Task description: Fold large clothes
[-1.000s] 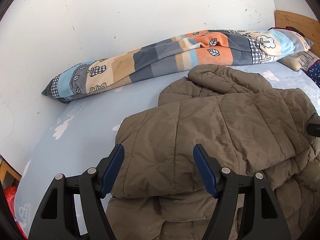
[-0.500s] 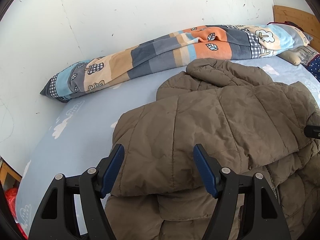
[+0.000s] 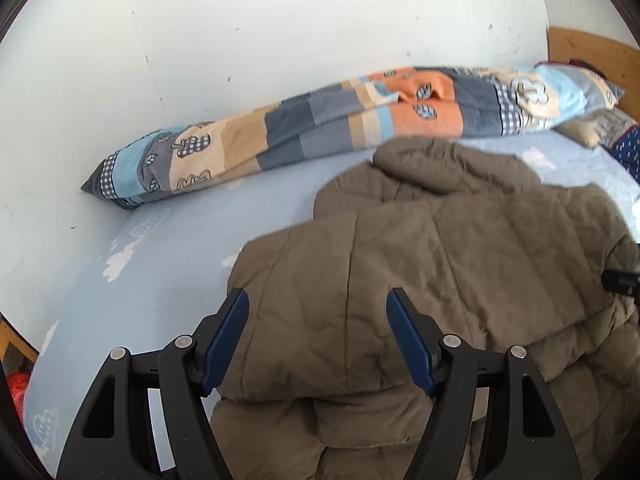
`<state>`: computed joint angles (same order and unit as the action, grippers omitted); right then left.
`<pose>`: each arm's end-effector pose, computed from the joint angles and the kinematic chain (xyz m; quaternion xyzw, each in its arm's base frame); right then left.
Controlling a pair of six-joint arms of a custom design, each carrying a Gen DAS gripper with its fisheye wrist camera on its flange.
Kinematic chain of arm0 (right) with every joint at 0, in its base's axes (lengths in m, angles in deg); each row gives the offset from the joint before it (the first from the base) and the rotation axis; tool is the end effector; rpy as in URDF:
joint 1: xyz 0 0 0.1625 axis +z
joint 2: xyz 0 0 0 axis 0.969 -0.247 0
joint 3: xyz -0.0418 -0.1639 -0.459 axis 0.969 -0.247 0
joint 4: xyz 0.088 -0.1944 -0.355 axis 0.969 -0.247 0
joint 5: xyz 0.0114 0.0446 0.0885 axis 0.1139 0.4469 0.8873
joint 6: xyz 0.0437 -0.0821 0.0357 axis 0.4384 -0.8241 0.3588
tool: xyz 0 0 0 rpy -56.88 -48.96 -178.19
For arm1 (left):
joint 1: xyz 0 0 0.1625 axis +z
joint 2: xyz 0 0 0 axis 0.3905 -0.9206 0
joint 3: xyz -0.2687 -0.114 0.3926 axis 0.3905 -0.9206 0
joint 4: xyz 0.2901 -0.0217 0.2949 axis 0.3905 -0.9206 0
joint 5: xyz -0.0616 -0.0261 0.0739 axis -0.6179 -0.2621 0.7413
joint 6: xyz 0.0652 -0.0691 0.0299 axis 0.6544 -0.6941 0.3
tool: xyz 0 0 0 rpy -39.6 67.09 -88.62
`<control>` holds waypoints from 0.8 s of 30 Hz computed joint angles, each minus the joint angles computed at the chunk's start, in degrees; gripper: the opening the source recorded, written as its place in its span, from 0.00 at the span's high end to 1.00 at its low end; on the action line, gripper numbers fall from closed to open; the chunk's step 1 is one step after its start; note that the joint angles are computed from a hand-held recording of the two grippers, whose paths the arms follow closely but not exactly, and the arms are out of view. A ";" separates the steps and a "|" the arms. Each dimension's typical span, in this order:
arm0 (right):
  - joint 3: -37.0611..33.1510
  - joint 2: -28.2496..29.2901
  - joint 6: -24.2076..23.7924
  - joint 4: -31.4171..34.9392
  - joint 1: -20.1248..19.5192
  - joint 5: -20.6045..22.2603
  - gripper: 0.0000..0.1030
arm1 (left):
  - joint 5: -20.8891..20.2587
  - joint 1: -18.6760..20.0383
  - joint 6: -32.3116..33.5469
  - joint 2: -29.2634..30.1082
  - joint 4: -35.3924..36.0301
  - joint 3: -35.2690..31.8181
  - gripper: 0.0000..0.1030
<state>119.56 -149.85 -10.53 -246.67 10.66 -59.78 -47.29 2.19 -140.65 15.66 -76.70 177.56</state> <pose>0.0633 -0.5472 0.4015 0.2922 -0.8945 0.1907 0.2796 -0.4238 -0.4494 0.0099 0.0695 0.7480 -0.4251 0.5049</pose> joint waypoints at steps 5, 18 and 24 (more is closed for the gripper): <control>3.36 -0.66 -6.42 -7.85 1.75 -0.47 0.36 | 0.03 0.08 1.74 -0.14 -2.00 0.40 0.32; 6.69 -0.46 -13.86 -16.26 3.27 -0.83 0.35 | -1.11 0.51 4.73 0.36 -5.08 0.67 0.32; 6.66 -0.49 -13.96 -16.29 3.26 -0.85 0.35 | -1.04 0.54 4.52 0.42 -4.84 0.59 0.32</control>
